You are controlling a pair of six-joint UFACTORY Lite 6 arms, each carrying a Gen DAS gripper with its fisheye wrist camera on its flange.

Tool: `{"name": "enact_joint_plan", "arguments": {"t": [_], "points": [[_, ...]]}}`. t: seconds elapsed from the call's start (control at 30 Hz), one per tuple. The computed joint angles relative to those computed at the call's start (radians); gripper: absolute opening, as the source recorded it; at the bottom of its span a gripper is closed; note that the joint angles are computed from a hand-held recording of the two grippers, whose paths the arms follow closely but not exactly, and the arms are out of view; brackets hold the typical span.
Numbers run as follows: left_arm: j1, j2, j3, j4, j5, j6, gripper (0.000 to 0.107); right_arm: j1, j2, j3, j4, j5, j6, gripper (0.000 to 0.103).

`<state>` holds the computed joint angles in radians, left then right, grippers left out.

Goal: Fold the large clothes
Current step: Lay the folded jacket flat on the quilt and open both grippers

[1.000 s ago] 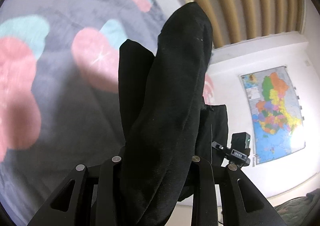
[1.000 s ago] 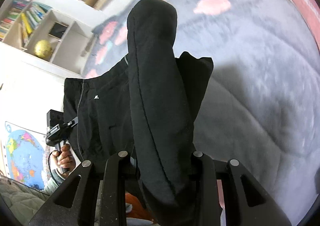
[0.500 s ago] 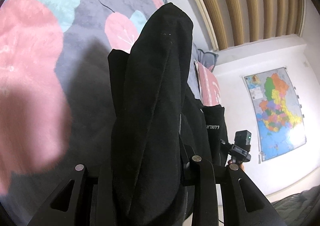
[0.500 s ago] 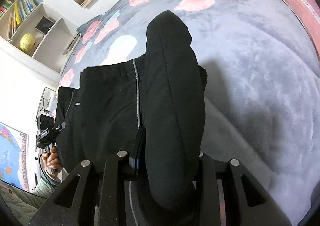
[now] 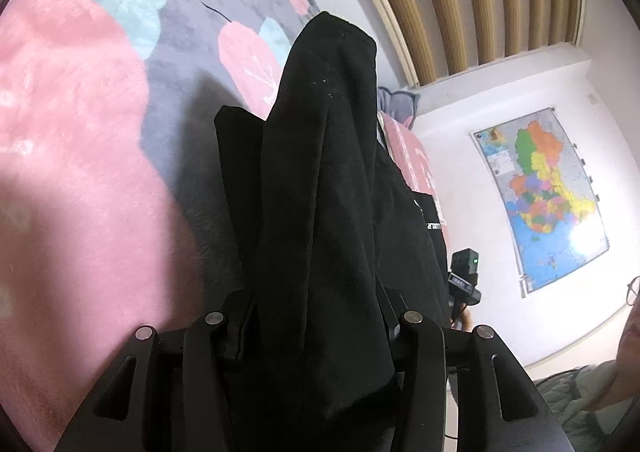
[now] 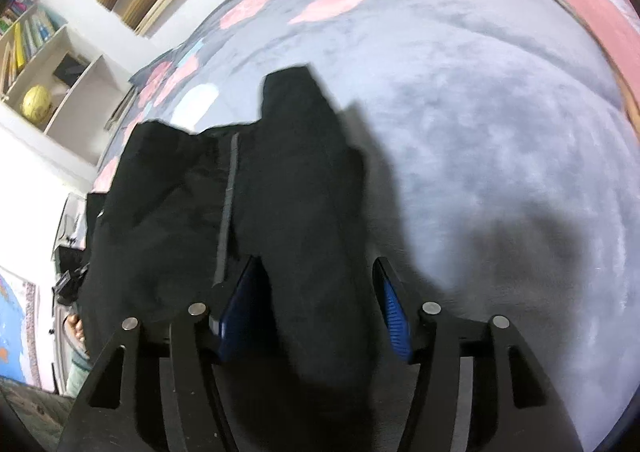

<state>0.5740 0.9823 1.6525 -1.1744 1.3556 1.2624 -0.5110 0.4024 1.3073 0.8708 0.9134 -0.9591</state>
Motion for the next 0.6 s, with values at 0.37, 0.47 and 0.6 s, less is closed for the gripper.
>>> {"name": "enact_joint_plan", "arguments": {"t": [0.37, 0.47, 0.6], "points": [[0.167, -0.603, -0.496, -0.047, -0.249, 0.144, 0.047, 0.216, -0.582, -0.305, -0.476, -0.376, 0.366, 0.068], [0.161, -0.802, -0.591, -0.064, -0.267, 0.152, 0.048, 0.435, -0.698, -0.303, -0.534, -0.383, 0.488, 0.068], [-0.109, -0.95, -0.656, 0.013, -0.493, -0.011, 0.054, 0.688, -0.455, -0.114, -0.62, -0.368, 0.751, 0.065]]}}
